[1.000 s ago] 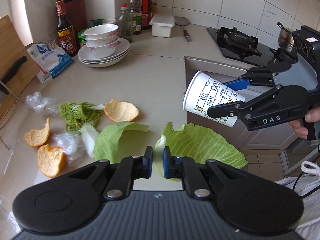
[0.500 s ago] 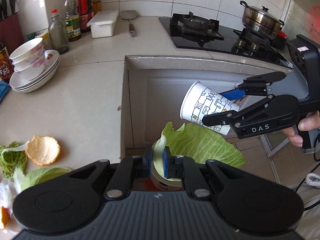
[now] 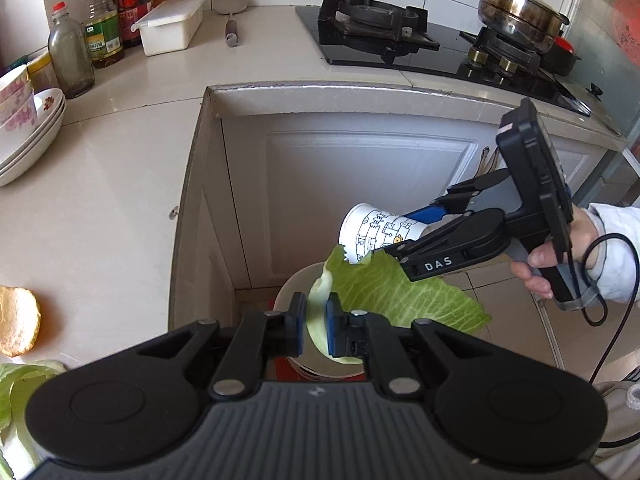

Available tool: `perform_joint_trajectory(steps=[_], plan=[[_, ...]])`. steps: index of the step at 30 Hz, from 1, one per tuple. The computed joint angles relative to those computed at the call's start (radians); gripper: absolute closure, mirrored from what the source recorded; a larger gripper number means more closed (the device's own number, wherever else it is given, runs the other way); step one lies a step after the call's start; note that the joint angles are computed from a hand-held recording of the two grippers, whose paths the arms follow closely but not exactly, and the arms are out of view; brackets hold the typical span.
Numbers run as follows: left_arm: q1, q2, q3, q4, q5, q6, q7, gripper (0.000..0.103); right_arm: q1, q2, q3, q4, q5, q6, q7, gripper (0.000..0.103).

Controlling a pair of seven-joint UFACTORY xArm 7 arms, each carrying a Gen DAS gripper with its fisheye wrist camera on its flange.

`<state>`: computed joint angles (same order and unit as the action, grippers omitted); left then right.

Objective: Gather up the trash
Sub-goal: 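Carry the cabbage leaf and cup to the white bin and release both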

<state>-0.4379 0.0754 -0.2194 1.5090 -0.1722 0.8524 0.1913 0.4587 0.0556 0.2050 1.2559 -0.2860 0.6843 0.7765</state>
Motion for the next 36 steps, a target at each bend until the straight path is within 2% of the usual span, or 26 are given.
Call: perform_joint_trajectory(steps=[11,12,14,15,17,19,26,28,30,33,34,35,36], plan=[[-0.005,0.030,0.004,0.014,0.047,0.013,-0.042,0.096,0.004,0.172,-0.031,0.061,0.087,-0.019,-0.067,0.037],[-0.005,0.035,0.004,0.019,0.050,0.015,-0.046,0.096,0.005,0.184,-0.032,0.067,0.097,-0.014,-0.071,0.035],[-0.006,0.041,0.004,0.022,0.056,0.015,-0.049,0.096,0.014,0.202,-0.041,0.082,0.097,-0.003,-0.062,0.021],[-0.007,0.045,0.004,0.024,0.061,0.013,-0.051,0.096,0.021,0.203,-0.047,0.080,0.086,-0.005,-0.049,0.018],[-0.010,0.056,0.003,0.033,0.065,0.012,-0.053,0.097,0.027,0.194,-0.054,0.068,0.073,-0.010,-0.028,0.011],[-0.011,0.072,0.001,0.046,0.062,0.010,-0.048,0.098,0.027,0.176,-0.060,0.050,0.063,-0.012,-0.004,0.008],[-0.039,0.180,-0.012,0.123,0.068,-0.012,-0.026,0.099,0.011,0.058,-0.053,-0.075,0.020,-0.025,0.110,0.007],[-0.060,0.234,-0.010,0.171,0.087,0.005,-0.042,0.100,-0.001,0.015,-0.045,-0.123,0.017,-0.033,0.141,0.007],[-0.091,0.286,-0.002,0.199,0.127,-0.016,-0.068,0.099,-0.009,-0.023,-0.035,-0.158,-0.009,-0.023,0.187,0.007],[-0.133,0.371,0.011,0.267,0.168,0.015,-0.115,0.097,-0.027,-0.085,-0.016,-0.217,-0.036,-0.018,0.254,0.003],[-0.147,0.388,0.018,0.275,0.187,0.013,-0.127,0.091,-0.032,-0.109,-0.008,-0.237,-0.042,-0.016,0.278,0.001],[-0.164,0.412,0.023,0.296,0.211,0.028,-0.133,0.073,-0.038,-0.126,-0.001,-0.254,-0.046,-0.018,0.293,0.000],[-0.181,0.430,0.030,0.308,0.236,0.038,-0.139,0.061,-0.044,-0.134,0.007,-0.264,-0.050,-0.017,0.309,0.000]])
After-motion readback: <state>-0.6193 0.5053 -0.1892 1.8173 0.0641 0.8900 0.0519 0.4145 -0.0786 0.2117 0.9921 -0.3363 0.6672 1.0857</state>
